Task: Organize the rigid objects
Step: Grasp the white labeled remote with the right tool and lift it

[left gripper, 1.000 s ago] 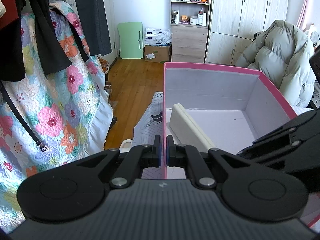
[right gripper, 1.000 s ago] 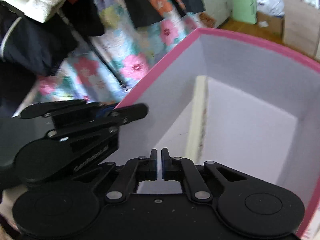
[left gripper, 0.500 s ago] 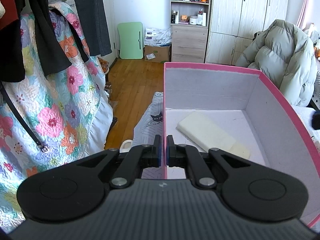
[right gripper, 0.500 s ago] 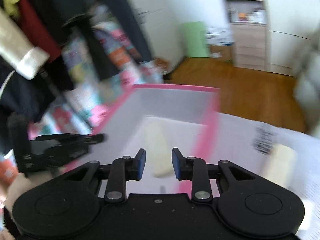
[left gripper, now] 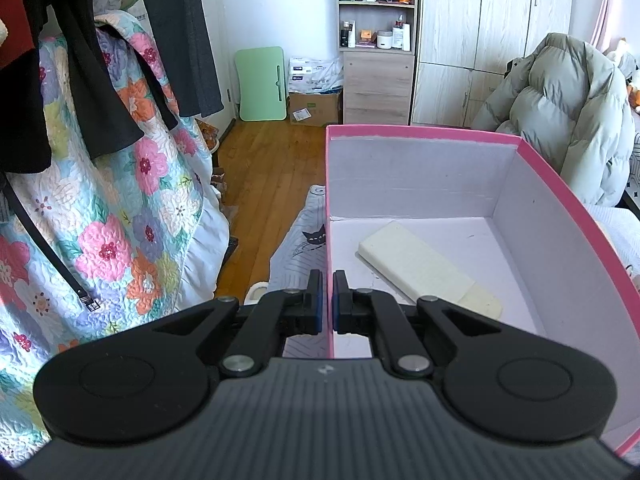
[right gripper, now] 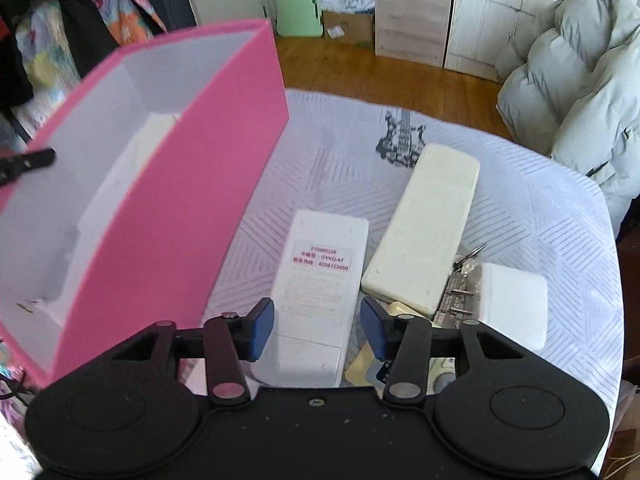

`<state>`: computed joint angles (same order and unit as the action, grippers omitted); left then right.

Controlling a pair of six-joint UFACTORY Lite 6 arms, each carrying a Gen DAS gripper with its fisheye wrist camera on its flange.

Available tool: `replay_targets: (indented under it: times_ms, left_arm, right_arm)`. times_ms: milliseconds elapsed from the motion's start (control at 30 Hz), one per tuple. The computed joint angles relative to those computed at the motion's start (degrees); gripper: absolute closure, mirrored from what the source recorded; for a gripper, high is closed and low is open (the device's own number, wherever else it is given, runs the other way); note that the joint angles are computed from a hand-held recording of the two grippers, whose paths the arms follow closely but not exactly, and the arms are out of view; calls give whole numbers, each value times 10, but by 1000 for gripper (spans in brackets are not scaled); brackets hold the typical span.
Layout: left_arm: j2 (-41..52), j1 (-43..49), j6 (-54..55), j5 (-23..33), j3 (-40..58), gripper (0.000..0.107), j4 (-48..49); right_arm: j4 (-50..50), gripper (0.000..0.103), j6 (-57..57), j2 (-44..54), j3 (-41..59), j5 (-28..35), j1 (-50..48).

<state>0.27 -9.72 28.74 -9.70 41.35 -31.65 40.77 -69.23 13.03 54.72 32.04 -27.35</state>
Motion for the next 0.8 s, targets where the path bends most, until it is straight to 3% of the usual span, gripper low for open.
replay_targets:
  times_ms: [300,367,400,433,533,800]
  left_arm:
    - [-2,-4,27,-1,-1,103,-22]
    - [-2,-7,27,-1,0,103,-26]
    - [-3,-11,52,-2,1,103,-53]
    - [-2,-12,77,0,4,103,-78]
    - [-1,-12,99,4,7,103,-101]
    - [2,-15,137,-4,9,103,-135]
  right_arm:
    - [-29,35,18,31,0,-51,41]
    - [9,31,-22,27,-11,-63,44]
    - [20,32,-29,23,-16,-69,44]
    - [43,40,-50,14,-27,-76,42]
    - [162,41,-170,-4,-65,-78,17]
    - [247,41,-265,-99,-127,-19,-50]
